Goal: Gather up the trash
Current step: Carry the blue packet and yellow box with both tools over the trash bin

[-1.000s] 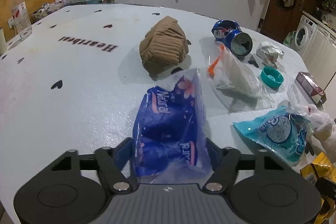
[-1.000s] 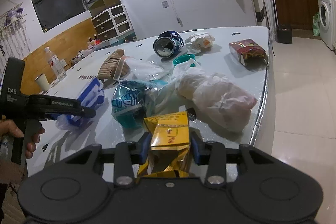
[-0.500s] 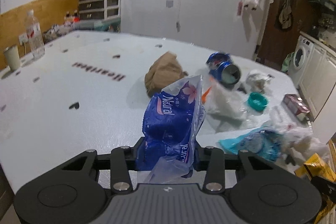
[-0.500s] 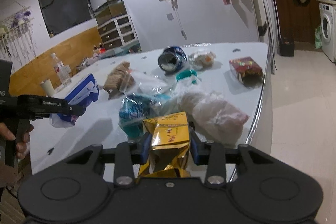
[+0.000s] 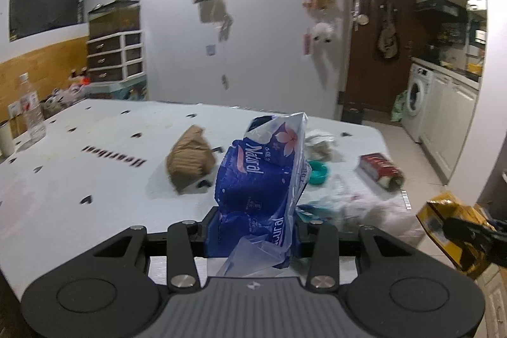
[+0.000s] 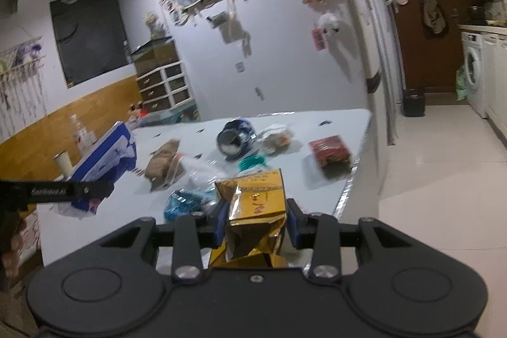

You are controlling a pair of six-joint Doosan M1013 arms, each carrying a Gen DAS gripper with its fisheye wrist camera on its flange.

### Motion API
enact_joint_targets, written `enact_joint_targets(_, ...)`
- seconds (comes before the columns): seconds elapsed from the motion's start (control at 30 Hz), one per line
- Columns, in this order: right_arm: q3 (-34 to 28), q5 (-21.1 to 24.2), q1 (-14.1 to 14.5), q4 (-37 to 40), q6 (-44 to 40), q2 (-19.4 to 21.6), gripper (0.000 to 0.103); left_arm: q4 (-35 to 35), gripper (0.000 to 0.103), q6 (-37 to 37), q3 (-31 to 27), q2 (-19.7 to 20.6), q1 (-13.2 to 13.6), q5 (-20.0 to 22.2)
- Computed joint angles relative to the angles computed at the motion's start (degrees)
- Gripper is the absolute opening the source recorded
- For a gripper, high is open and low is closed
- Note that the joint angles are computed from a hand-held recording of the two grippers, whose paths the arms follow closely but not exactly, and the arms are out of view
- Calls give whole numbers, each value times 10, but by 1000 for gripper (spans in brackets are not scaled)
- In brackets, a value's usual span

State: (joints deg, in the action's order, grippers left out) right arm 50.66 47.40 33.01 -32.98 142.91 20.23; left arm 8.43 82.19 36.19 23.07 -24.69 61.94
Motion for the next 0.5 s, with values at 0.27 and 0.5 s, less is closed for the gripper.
enact_joint_targets(0.27,38,20,-2,-65,64,-28,39,-33,43,35,17,-8,-23,-31)
enact_joint_targets(0.5,65,50,-1,-106,97,-48,39,-76,43,77,16,-2,-45,-38)
